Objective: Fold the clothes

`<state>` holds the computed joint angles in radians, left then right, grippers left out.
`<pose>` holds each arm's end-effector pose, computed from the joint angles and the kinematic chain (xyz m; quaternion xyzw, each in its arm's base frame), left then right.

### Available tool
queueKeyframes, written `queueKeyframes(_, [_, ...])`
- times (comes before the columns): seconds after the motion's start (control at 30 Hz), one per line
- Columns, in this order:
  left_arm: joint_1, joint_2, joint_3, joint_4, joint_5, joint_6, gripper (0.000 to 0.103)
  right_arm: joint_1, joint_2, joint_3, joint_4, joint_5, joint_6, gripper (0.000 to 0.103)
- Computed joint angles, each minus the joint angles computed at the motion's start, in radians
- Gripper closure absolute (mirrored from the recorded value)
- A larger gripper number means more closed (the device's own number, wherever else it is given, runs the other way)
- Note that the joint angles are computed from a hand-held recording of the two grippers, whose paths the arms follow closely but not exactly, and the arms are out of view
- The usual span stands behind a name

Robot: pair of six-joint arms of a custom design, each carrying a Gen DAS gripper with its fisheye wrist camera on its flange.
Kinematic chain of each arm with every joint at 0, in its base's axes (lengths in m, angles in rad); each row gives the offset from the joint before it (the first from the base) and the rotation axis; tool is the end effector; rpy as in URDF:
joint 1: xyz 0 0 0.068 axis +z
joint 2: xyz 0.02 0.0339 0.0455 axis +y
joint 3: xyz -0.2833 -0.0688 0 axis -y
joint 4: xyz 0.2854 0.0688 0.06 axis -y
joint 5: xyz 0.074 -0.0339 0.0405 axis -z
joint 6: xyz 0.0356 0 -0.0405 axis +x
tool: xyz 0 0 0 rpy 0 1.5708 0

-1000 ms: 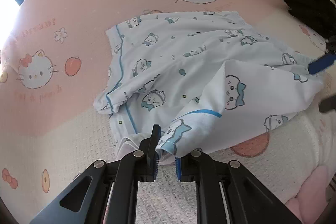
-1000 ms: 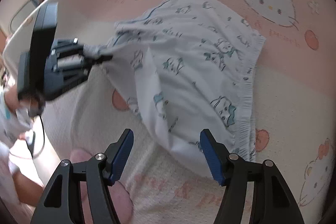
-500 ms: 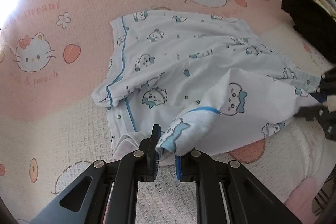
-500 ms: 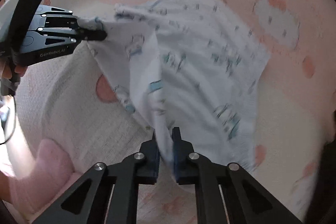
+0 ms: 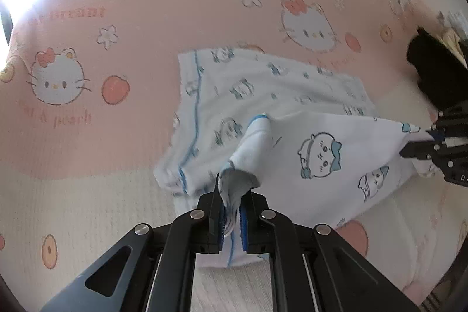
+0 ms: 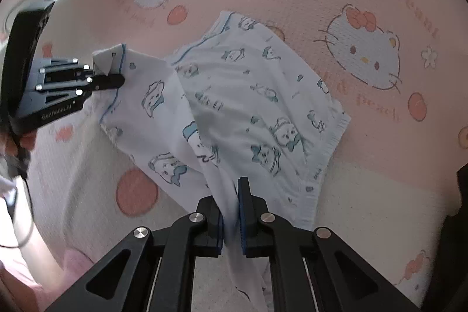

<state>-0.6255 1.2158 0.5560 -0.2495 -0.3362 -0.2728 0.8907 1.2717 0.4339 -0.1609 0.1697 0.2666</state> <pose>0.2095 -0.1368 0.1667 0.1101 0.9275 0.0035 0.3571 0.1500 0.1759 0.1205 -0.2707 0.9171 0.0857 0.2798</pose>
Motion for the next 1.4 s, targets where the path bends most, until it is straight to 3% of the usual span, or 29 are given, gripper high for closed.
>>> queueKeyframes(0.37, [0.145,0.113,0.130,0.083,0.098,0.111,0.097,-0.102,0.117,0.120,0.039,-0.008,-0.120,0.098])
queueKeyframes(0.6, [0.267,0.281,0.270,0.085,0.257,0.094,0.097,-0.179,0.177,0.198,0.030,-0.021,-0.201,0.097])
queueKeyframes(0.8, [0.345,0.425,0.391,0.068,0.384,0.063,0.097,-0.259,0.313,0.314,0.033,-0.022,-0.201,0.098])
queueKeyframes(1.03, [0.370,0.519,0.498,0.024,0.417,0.079,0.097,-0.283,0.420,0.410,0.049,-0.020,-0.208,0.097])
queueKeyframes(1.2, [0.365,0.527,0.521,0.033,0.405,0.101,0.097,-0.323,0.448,0.458,-0.005,-0.163,-0.227,0.097])
queueKeyframes(1.23, [0.363,0.530,0.525,0.030,0.401,0.102,0.097,-0.328,0.443,0.454,-0.004,-0.187,-0.246,0.095])
queueKeyframes(1.27, [0.362,0.533,0.529,0.026,0.400,0.102,0.097,-0.330,0.442,0.458,-0.016,-0.190,-0.262,0.083])
queueKeyframes(1.3, [0.362,0.536,0.532,0.021,0.402,0.102,0.097,-0.331,0.443,0.459,-0.025,-0.176,-0.279,0.065])
queueKeyframes(1.37, [0.364,0.540,0.534,0.020,0.407,0.099,0.097,-0.346,0.452,0.467,-0.053,-0.207,-0.325,0.054])
queueKeyframes(1.4, [0.367,0.540,0.529,0.032,0.409,0.096,0.097,-0.351,0.454,0.464,-0.060,-0.199,-0.330,0.054])
